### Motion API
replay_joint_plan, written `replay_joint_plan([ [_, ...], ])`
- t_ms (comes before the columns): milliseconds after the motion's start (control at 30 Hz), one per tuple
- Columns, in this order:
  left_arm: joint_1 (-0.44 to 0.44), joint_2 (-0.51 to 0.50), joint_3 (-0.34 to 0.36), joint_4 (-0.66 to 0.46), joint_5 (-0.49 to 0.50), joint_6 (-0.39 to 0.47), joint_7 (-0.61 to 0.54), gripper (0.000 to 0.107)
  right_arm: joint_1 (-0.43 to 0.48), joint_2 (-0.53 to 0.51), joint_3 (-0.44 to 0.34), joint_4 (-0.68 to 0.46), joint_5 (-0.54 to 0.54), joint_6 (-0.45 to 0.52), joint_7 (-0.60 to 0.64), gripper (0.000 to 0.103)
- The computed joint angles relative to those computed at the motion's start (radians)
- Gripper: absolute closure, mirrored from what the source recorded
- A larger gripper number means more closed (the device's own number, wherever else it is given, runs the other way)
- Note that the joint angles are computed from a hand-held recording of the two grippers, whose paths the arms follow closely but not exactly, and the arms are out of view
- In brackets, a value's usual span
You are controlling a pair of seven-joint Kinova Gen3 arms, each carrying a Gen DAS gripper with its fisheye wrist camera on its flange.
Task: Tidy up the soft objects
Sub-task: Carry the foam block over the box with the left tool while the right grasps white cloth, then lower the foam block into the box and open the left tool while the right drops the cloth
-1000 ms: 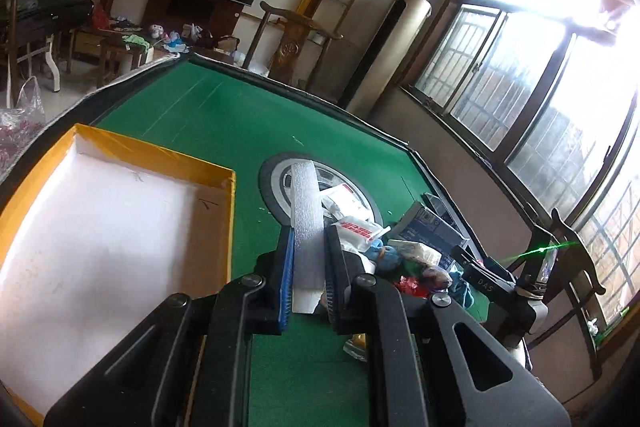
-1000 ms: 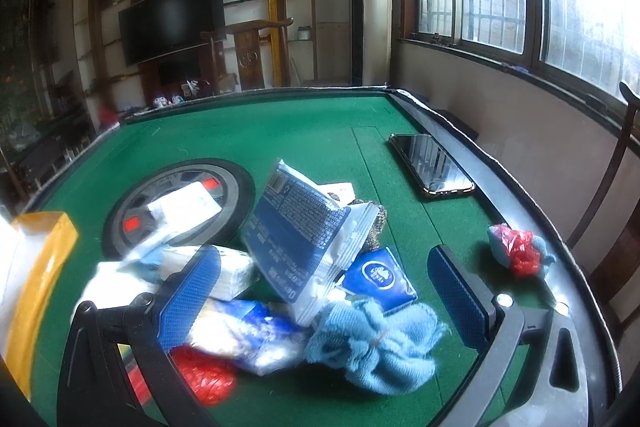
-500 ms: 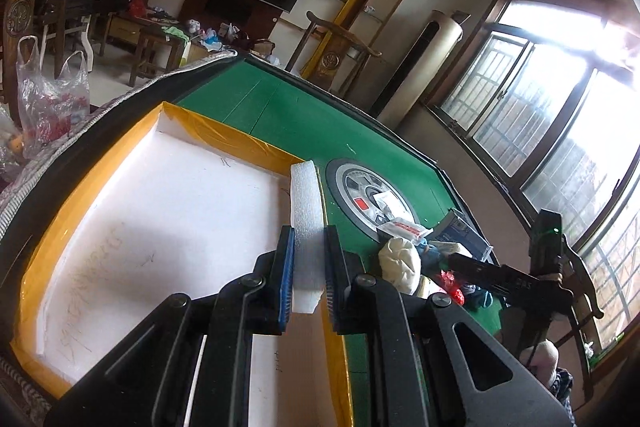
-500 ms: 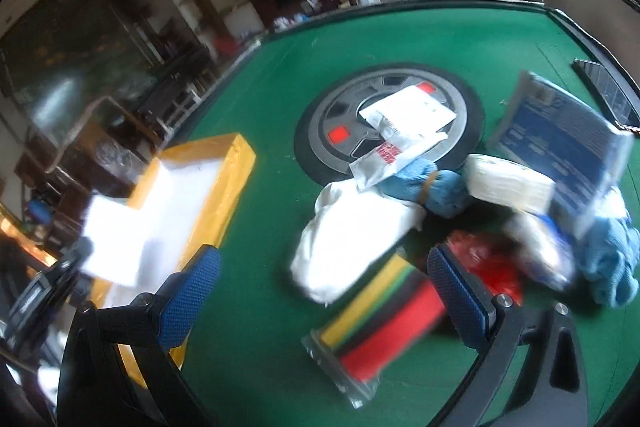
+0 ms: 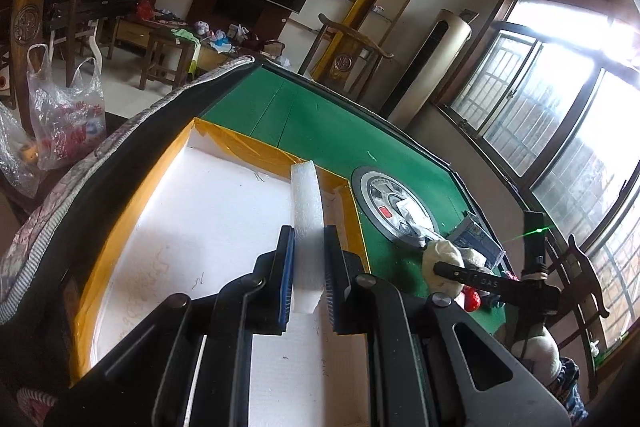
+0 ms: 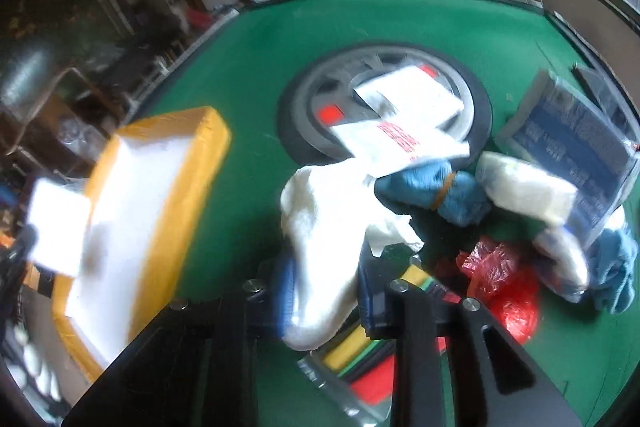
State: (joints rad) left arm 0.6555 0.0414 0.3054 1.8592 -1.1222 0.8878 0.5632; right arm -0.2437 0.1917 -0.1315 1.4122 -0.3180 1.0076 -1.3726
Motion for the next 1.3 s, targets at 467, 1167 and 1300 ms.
replay_joint_plan([
  [467, -0.15, 0.099, -0.151, -0.11, 0.288, -0.268, -0.372, 0.096, -0.176, 0.183, -0.064, -0.268, -0.026, 0.063, -0.016, 0.079],
  [1167, 0.079, 0.101, -0.157, -0.063, -0.085, -0.076, 0.125, 0.037, -0.149, 0.081, -0.076, -0.127, 0.003, -0.094, -0.027, 0.04],
  [1300, -0.002, 0.182, -0.059, -0.156, -0.072, -0.038, -0.016, 0.037, -0.1, -0.016, -0.053, -0.01, -0.005, -0.16, 0.021, 0.04],
])
